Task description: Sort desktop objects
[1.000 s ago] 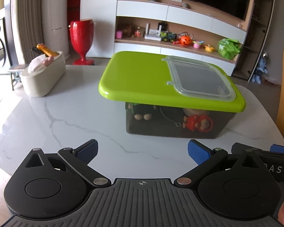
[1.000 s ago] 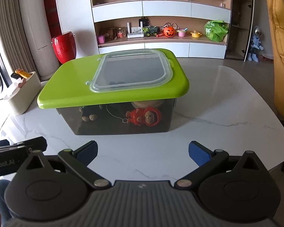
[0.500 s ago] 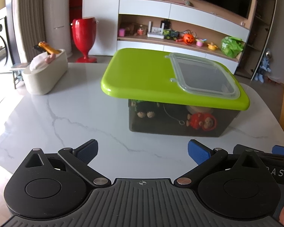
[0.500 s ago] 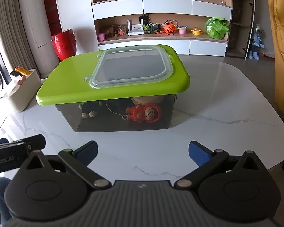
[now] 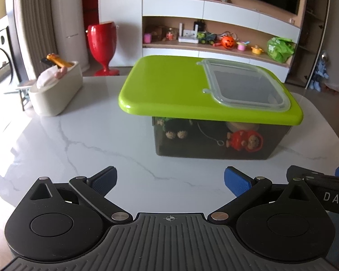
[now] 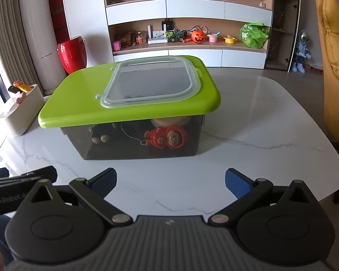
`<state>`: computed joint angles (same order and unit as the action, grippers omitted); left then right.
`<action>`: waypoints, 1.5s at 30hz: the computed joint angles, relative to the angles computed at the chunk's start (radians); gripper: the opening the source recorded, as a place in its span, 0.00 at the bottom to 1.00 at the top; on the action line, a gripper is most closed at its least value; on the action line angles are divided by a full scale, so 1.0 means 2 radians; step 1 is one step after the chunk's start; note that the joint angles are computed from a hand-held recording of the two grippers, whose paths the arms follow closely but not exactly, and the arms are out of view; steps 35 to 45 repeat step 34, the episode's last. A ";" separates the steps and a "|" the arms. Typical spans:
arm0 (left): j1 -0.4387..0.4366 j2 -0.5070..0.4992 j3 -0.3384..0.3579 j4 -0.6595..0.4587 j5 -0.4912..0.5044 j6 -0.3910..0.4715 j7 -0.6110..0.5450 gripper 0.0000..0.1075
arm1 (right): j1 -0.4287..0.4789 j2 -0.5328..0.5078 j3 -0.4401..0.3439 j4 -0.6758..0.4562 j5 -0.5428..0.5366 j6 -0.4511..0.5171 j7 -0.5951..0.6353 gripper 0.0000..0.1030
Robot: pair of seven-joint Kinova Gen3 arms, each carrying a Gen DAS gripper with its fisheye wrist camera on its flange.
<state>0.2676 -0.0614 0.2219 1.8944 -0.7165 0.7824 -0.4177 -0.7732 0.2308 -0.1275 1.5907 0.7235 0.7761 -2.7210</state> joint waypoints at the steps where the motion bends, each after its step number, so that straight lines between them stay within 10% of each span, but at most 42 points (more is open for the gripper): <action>1: -0.001 -0.002 -0.003 0.001 0.007 -0.007 -0.005 0.96 | 0.002 -0.001 0.000 0.001 -0.002 -0.002 0.000 1.00; 45: 0.057 0.024 0.008 -0.024 -0.101 0.062 0.100 0.96 | 0.021 -0.007 -0.001 -0.002 -0.014 -0.005 0.017 1.00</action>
